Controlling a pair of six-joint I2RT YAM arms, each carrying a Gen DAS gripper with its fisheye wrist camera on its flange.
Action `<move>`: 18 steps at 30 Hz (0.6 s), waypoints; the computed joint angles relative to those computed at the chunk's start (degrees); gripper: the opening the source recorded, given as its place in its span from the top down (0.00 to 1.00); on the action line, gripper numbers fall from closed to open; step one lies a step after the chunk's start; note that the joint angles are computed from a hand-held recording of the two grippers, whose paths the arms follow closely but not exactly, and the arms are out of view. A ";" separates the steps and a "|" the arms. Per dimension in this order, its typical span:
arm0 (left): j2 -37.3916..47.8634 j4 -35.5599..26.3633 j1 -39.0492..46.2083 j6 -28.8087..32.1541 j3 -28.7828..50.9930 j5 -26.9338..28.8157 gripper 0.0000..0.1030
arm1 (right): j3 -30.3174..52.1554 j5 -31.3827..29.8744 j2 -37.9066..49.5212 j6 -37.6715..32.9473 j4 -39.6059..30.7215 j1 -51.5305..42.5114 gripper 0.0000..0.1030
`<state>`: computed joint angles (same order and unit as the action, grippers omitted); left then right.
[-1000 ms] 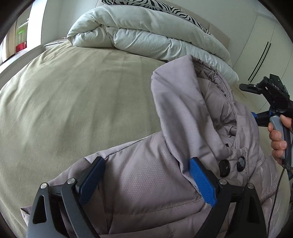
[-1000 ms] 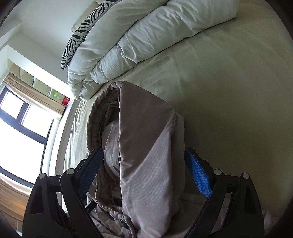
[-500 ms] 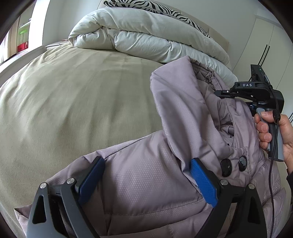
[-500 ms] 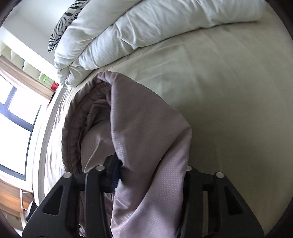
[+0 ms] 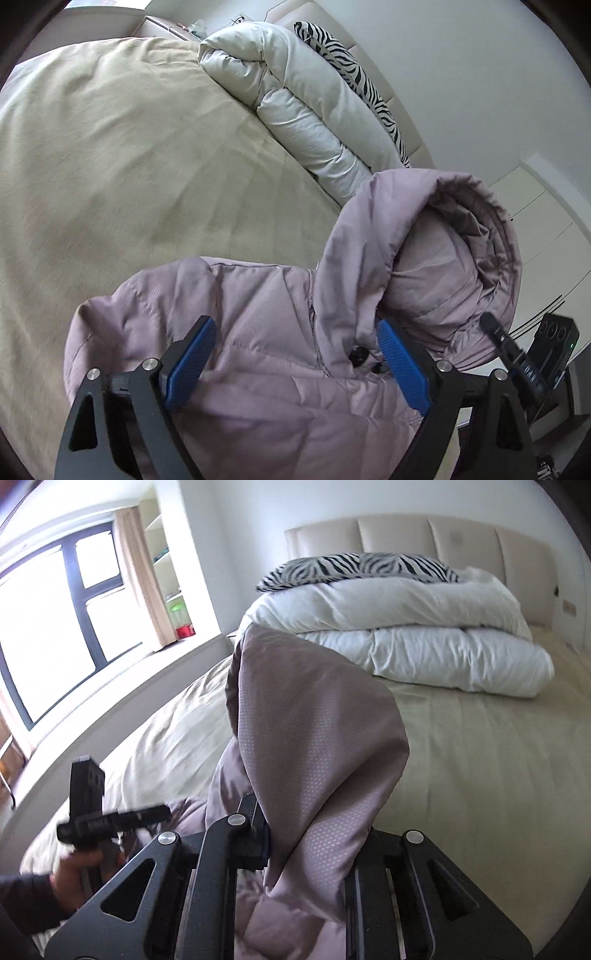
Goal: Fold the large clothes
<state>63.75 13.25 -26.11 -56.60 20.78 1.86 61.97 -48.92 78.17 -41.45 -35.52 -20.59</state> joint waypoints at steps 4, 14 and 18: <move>-20.82 -17.41 -2.39 -2.67 -0.81 -2.33 0.06 | -10.05 -4.81 -12.12 -17.93 -10.90 -10.47 0.86; -32.11 -46.40 -17.42 -1.04 19.16 -21.47 0.01 | -24.16 -4.98 -13.50 -72.66 -33.49 -43.62 0.86; -16.08 -48.67 -29.69 4.31 30.31 -29.49 0.01 | -25.22 -2.98 -9.07 -72.29 -29.74 -45.15 0.86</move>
